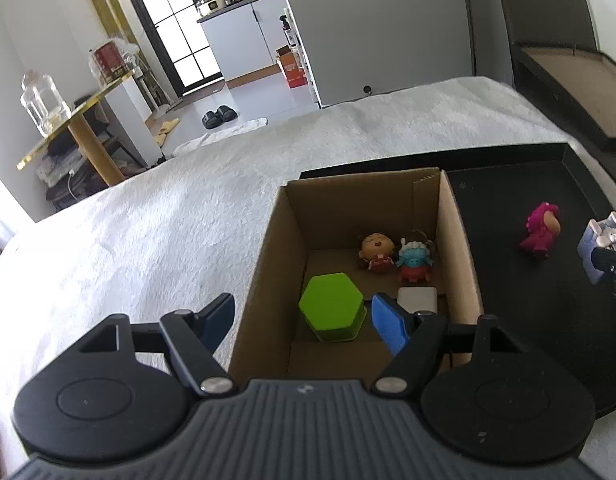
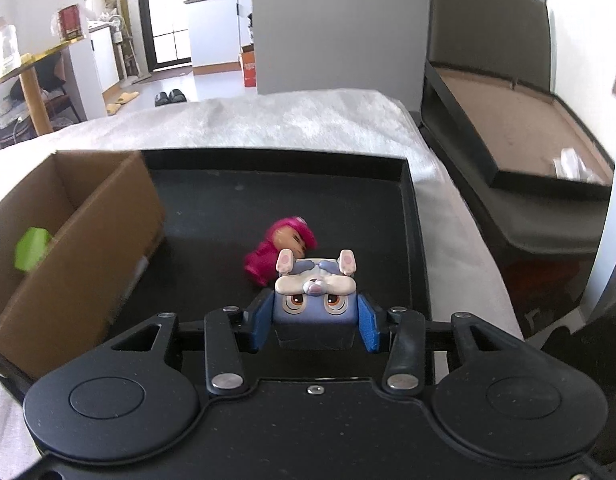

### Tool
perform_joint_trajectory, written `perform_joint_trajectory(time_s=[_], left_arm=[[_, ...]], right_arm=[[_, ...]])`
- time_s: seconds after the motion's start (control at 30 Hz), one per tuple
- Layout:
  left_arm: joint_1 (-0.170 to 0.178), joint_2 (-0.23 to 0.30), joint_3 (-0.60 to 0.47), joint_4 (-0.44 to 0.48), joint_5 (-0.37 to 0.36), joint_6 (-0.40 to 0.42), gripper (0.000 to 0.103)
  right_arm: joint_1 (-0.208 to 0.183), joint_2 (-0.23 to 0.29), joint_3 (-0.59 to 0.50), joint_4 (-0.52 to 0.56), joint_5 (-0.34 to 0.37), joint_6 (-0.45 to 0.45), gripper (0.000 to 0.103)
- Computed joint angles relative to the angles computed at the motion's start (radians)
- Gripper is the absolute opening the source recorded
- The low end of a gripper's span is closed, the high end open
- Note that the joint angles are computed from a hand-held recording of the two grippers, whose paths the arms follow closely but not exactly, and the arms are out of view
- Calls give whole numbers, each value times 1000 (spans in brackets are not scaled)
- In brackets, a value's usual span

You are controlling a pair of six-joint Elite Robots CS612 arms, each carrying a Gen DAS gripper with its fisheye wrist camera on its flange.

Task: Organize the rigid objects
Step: 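Lift the cat-face cube with the right gripper and carry it over the box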

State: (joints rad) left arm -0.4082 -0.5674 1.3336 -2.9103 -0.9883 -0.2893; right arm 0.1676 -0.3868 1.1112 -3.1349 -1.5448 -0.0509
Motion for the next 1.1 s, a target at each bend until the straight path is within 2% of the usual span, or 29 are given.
perform_joint_trajectory(time_s=[0.2,0.57,1.1], left_arm=[[19,-22,32,-10,-53,-42,74],[50,-56,85,-54,-86,-109,74],[84,-59,101,-31,-173,-177,74]], right_arm=[[16,-16,-5,-11,-3,-11,43],[46,-35,-21,-9,27,-43,43],[87,-25,-83,9,46,-120,43]])
